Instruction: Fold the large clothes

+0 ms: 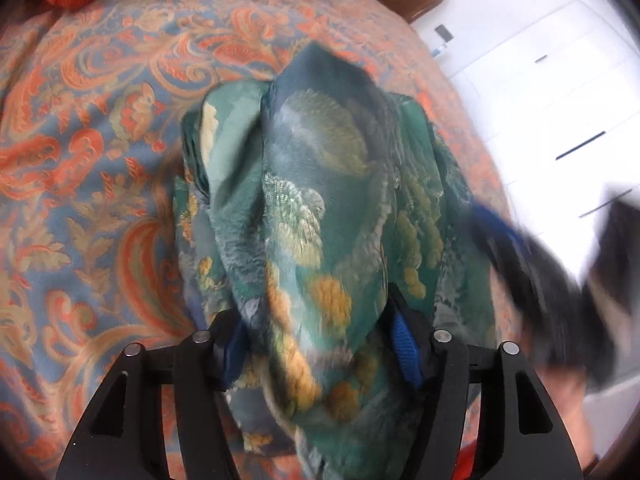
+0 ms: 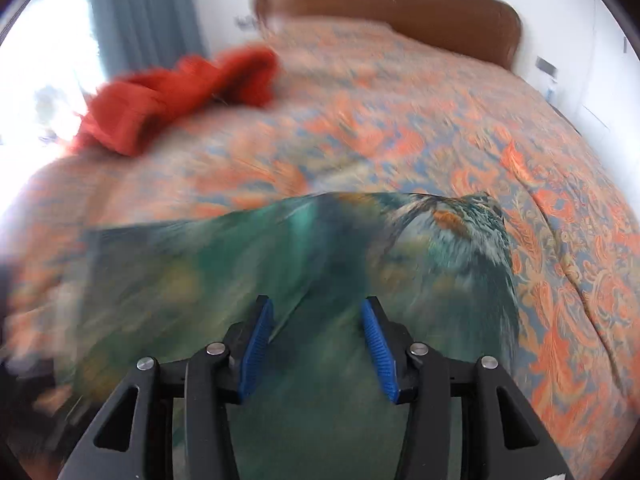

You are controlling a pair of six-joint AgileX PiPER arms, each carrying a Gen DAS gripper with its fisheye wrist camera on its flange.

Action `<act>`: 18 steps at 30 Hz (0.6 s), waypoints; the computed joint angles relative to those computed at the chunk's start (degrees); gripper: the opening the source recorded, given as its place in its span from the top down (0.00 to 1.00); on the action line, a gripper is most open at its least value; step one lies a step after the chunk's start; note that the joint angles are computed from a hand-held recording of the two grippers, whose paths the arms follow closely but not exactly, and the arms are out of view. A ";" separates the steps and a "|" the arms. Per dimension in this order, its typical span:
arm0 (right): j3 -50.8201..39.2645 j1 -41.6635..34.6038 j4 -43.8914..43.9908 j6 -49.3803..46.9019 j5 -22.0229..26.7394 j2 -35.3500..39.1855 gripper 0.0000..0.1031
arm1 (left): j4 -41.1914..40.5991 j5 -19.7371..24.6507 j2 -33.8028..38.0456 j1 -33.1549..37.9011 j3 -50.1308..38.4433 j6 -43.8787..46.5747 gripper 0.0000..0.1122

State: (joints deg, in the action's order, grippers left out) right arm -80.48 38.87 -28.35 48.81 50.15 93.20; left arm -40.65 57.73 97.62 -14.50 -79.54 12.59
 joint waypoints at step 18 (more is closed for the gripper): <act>25.89 34.63 -19.74 39.44 4.36 -21.60 0.55 | 5.21 -5.43 0.00 -0.90 4.74 -1.98 0.35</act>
State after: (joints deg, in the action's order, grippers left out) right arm -54.60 73.50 -48.09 88.25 54.51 71.60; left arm -35.44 52.29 97.61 -15.40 -74.80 10.61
